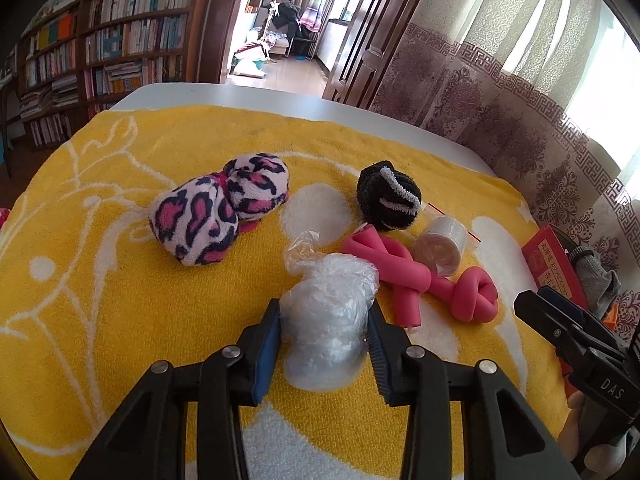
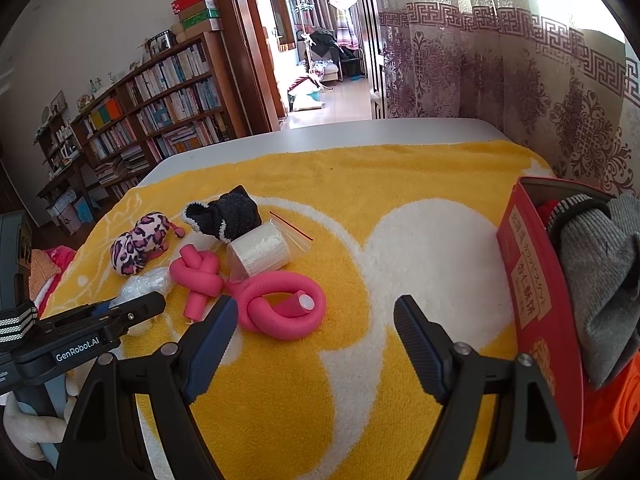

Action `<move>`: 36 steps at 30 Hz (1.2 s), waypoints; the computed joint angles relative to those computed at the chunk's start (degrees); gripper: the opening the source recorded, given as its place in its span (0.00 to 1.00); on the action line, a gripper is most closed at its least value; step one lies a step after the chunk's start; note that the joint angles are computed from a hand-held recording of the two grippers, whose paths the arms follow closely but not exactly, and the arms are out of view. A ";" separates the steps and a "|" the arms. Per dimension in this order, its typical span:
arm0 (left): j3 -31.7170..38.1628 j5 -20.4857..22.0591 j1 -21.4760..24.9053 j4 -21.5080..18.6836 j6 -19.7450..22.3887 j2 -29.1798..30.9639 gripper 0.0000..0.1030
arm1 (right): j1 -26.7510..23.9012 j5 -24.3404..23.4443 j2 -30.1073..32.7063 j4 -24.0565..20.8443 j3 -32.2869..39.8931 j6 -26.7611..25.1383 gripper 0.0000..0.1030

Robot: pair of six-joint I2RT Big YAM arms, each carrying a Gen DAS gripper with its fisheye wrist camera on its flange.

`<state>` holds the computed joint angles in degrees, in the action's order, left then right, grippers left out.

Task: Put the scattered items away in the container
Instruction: 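Grasp the clear plastic bag with the left gripper while the right approaches the pink foam tube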

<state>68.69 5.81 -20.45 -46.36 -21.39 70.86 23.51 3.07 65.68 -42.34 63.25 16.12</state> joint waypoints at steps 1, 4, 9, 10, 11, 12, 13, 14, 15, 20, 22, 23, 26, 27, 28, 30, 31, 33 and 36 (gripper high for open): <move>-0.17 -0.19 -0.08 0.46 -0.09 -0.64 0.40 | -0.01 -0.13 0.01 0.14 -0.03 -0.20 0.81; -0.48 -1.47 -0.91 1.66 0.13 -2.38 0.40 | 0.23 -0.15 0.25 -0.04 0.19 -0.57 0.81; -0.74 -0.68 -0.77 2.34 -0.35 -3.71 0.40 | -0.09 -3.02 2.08 -1.84 1.92 -0.17 0.81; -0.73 -0.63 -0.76 2.38 -0.65 -3.71 0.40 | -0.12 -3.53 2.58 -2.26 2.32 -0.18 0.81; -0.77 -0.44 -0.61 2.35 -0.90 -3.78 0.40 | -0.12 -4.06 3.18 -2.84 2.79 -0.35 0.81; -0.98 -0.18 -0.35 2.32 -1.12 -4.06 0.40 | -0.06 -4.34 3.81 -3.41 3.23 -0.46 0.81; -1.24 -0.03 -0.18 2.35 -1.29 -4.28 0.40 | 0.02 -4.41 4.36 -3.90 3.58 -0.41 0.81; -1.30 0.03 -0.17 2.35 -1.42 -4.30 0.40 | 0.18 -4.48 4.90 -4.33 3.88 -0.33 0.81; -1.35 0.06 -0.21 2.36 -1.49 -4.33 0.40 | 0.28 -4.71 5.53 -4.80 4.27 -0.39 0.81; -1.30 -0.06 -0.73 2.59 -1.57 -4.06 0.40 | 1.35 -4.03 8.02 -6.04 5.87 -1.31 0.81; -1.17 -0.10 -0.90 2.50 -1.49 -3.89 0.40 | 1.82 -2.57 8.81 -6.26 6.36 -1.47 0.81; -1.14 -0.02 -0.90 2.45 -1.48 -3.82 0.40 | 1.71 -3.13 9.03 -6.01 6.33 -1.47 0.81; -1.19 0.16 -0.82 2.30 -1.49 -3.84 0.40 | 1.41 -3.31 8.73 -5.37 5.75 -1.42 0.78; -1.21 0.19 -0.84 2.27 -1.50 -3.85 0.40 | 1.47 -3.02 8.45 -5.26 5.56 -1.70 0.73; -1.24 0.20 -0.85 2.26 -1.49 -3.89 0.40 | 1.42 -2.89 8.38 -5.41 5.61 -2.13 0.67; -1.14 0.08 -1.10 2.24 -1.35 -3.81 0.40 | 1.47 -2.95 7.63 -4.81 5.04 -2.15 0.67; -1.15 0.02 -1.22 2.23 -1.22 -3.82 0.40 | 1.54 -2.84 7.33 -4.44 4.82 -2.35 0.67; -1.20 -0.13 -1.47 2.27 -1.09 -3.89 0.40 | 1.97 -2.07 6.27 -3.70 4.21 -2.62 0.67; -1.25 -0.12 -1.53 2.37 -1.16 -3.98 0.40 | 2.57 -1.27 4.33 -2.69 3.35 -2.42 0.67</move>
